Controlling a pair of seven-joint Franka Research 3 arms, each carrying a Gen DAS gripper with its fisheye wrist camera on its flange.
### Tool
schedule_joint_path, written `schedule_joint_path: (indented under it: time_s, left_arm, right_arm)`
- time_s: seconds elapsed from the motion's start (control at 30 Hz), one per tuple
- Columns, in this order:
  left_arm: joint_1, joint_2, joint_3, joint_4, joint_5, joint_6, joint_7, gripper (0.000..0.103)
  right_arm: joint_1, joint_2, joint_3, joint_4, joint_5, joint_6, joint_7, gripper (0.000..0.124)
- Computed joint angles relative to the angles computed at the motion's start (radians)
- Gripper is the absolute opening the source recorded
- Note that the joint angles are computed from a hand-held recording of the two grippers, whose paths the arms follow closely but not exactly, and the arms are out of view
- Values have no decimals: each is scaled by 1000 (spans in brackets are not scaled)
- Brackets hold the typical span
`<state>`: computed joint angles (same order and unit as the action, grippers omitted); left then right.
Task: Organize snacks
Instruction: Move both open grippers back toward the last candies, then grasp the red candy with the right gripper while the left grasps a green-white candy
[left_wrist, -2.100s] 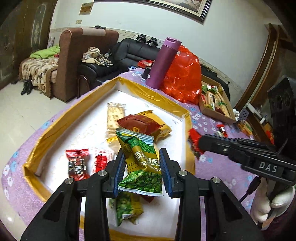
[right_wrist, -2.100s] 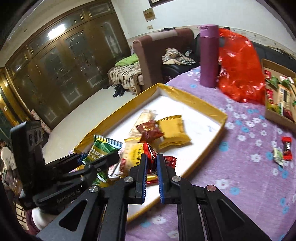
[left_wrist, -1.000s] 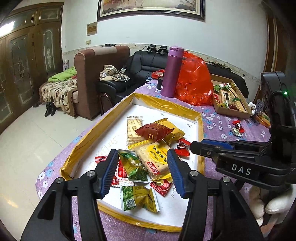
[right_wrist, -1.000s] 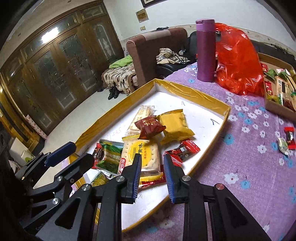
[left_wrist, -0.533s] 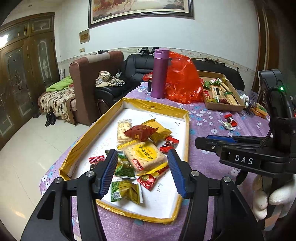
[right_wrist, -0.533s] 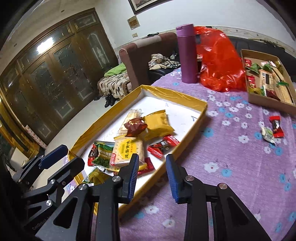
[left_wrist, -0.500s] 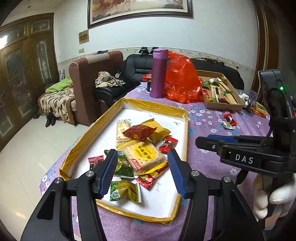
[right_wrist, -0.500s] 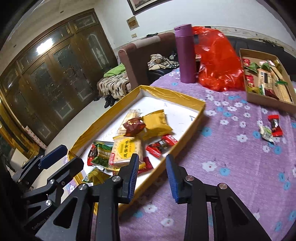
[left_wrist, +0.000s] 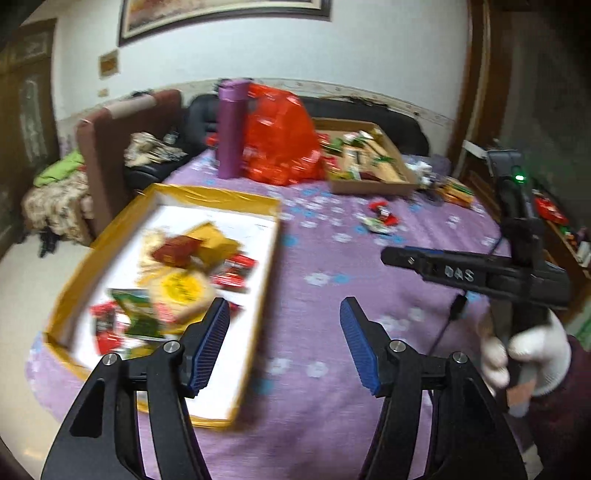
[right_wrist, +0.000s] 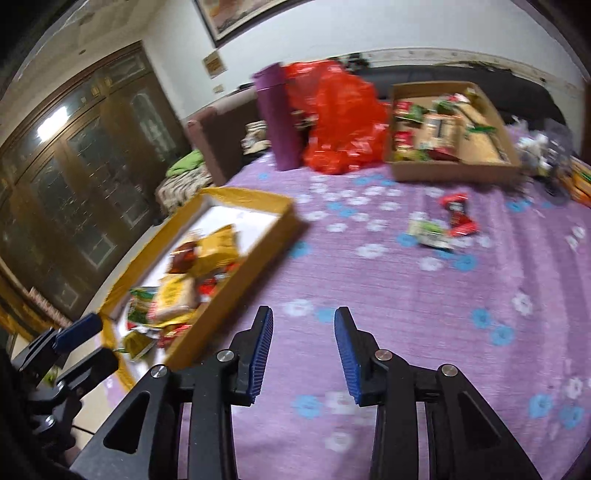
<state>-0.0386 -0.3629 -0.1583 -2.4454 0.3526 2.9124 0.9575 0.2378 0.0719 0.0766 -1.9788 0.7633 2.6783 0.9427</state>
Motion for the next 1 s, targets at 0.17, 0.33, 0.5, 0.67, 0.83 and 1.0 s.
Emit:
schedule_joint_path:
  time_s: [0.17, 0.33, 0.5, 0.67, 0.83, 1.0]
  left_arm:
    - [-149, 64, 96, 29, -181, 11, 167, 62]
    - [-250, 108, 160, 50, -404, 7, 355, 61]
    - [-345, 137, 226, 66, -672, 15, 583, 63]
    - [-436, 173, 281, 113, -971, -21, 860, 68]
    - [-360, 210, 216, 144, -948, -58, 850, 68]
    - [-273, 216, 156, 146, -926, -71, 803, 68]
  right_arm:
    - [-34, 47, -27, 36, -47, -4, 63, 38]
    - [-58, 120, -36, 107, -124, -4, 147, 38]
    - [-55, 229, -60, 238, -279, 0, 289, 40]
    - [-34, 380, -99, 448, -457, -39, 453, 43]
    - [-23, 548, -117, 690, -565, -141, 564, 43]
    - [-12, 645, -124, 823, -632, -192, 616, 43]
